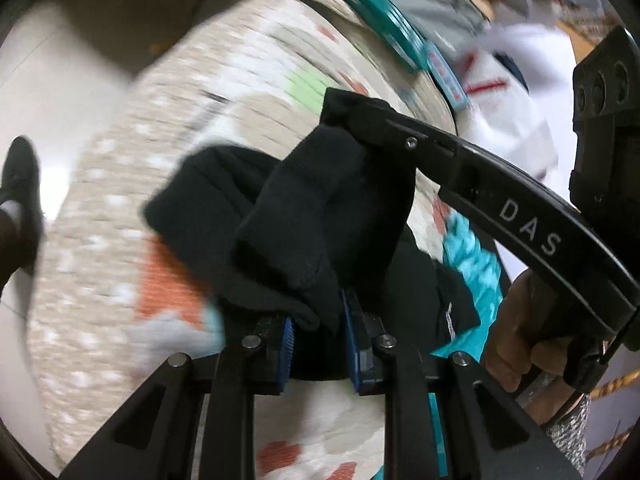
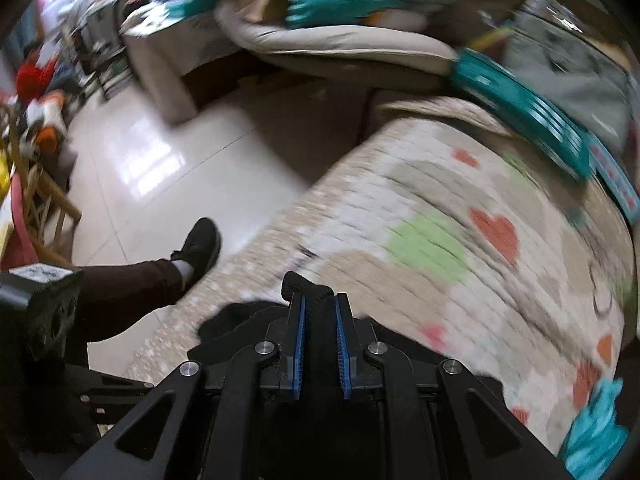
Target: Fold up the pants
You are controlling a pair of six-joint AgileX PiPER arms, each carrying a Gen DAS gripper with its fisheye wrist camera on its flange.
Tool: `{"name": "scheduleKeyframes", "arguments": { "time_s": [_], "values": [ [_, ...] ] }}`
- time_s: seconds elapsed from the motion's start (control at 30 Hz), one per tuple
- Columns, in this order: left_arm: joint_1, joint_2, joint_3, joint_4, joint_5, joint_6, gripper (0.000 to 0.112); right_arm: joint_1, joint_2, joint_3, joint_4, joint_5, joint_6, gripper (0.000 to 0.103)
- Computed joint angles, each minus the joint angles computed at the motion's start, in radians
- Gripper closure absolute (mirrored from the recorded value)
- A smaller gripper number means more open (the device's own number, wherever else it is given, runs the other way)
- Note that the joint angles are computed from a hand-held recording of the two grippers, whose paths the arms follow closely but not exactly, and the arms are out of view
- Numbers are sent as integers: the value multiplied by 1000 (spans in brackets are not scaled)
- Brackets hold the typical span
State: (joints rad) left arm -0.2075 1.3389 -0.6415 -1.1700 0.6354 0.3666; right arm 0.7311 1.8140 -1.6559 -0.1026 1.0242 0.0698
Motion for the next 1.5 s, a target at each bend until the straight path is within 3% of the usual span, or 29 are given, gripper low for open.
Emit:
{"name": "scheduleKeyframes", "arguments": {
  "time_s": [0.13, 0.27, 0.4, 0.5, 0.6, 0.63, 0.7, 0.83, 0.93, 1.07, 1.17, 1.2, 1.23, 1.27, 1.5],
  "values": [
    [-209, 121, -128, 71, -90, -134, 91, -140, -154, 227, 40, -89, -15, 88],
    [-381, 239, -258, 239, -162, -320, 91, -298, -243, 407, 91, -161, -56, 88],
    [-481, 349, -390, 408, -157, -479, 91, -426, -243, 509, 92, -199, -59, 86],
    [-516, 373, -441, 477, -138, -527, 85, -513, -232, 515, 144, -190, -63, 73],
    [-460, 314, -379, 249, -81, -290, 70, -586, -268, 511, 256, -180, -105, 60],
    [-434, 283, -344, 171, -49, -199, 61, -596, -296, 513, 242, -184, -83, 50],
    [-364, 202, -257, 44, 5, -34, 54, -591, -334, 514, 189, -196, -35, 41],
    [-189, 28, -89, -42, 72, 127, 47, -584, -398, 523, 151, -220, -14, 41],
    [-31, -36, -10, -55, 82, 171, 44, -566, -406, 510, 237, -236, -96, 41],
    [148, -17, 58, -91, 91, 245, 43, -492, -390, 512, 328, -218, -167, 41],
    [225, 13, 88, -137, 121, 322, 43, -386, -353, 518, 223, -231, -63, 41],
    [234, 17, 95, -140, 124, 332, 43, -355, -345, 525, 175, -235, -23, 46],
    [250, 20, 97, -132, 138, 335, 43, -319, -324, 520, 111, -221, 24, 86],
    [258, 27, 97, -126, 147, 338, 43, -303, -321, 526, 87, -213, 54, 97],
    [173, 73, 92, -166, 105, 342, 43, -401, -391, 559, 146, -217, 70, 99]
  ]
}}
